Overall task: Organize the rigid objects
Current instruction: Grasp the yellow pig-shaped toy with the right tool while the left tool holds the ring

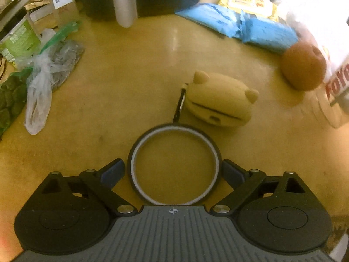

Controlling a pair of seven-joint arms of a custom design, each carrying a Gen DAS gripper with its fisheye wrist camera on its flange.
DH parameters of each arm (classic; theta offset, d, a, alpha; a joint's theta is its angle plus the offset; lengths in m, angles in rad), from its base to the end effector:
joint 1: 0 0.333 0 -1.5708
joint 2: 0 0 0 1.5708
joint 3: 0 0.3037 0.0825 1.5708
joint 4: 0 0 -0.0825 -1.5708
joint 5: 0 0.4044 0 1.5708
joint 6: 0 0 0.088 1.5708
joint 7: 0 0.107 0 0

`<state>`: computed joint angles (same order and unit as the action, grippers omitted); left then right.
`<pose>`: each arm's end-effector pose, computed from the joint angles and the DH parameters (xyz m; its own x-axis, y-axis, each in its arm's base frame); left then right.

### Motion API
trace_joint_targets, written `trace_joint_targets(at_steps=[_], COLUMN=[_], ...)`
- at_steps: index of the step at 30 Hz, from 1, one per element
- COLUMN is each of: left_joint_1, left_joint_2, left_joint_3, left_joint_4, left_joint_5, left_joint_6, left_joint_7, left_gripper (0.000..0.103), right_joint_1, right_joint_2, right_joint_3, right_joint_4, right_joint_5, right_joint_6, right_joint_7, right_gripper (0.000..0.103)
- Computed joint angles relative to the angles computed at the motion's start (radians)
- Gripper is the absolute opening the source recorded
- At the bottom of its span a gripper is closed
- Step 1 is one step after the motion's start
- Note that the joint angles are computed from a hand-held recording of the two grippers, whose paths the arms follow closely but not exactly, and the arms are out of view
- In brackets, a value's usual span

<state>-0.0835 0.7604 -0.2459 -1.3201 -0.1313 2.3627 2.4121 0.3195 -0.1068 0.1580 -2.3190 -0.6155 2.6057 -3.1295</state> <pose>0.7488 -0.2085 0.3052 -0.8396 -0.5431 -0.0132 -0.4965 0.7769 -0.3873 0.4765 0.2609 0.3988 -0.5155 -0.8186 -0.2533 -0.6723 0.5697 -0.4728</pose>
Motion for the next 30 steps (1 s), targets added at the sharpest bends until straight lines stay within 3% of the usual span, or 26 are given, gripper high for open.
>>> trace_joint_targets(at_steps=[14,30], left_joint_1=[0.009,0.115], left_joint_2=[-0.018,-0.195], left_joint_3=[0.000,-0.052], left_joint_4=[-0.023,-0.204], left_joint_5=[-0.001,-0.191], left_joint_6=[0.023,0.100], left_joint_7=[0.005,0.084], left_gripper=[0.092,0.092], right_joint_1=[-0.002,0.017], right_joint_2=[0.005,0.069], right_joint_3=[-0.002,-0.022], right_joint_4=[0.000,0.063], right_joint_5=[-0.005,-0.003], right_joint_6=[0.011,0.052], right_joint_7=[0.008,-0.066], right_gripper=[0.103,0.103])
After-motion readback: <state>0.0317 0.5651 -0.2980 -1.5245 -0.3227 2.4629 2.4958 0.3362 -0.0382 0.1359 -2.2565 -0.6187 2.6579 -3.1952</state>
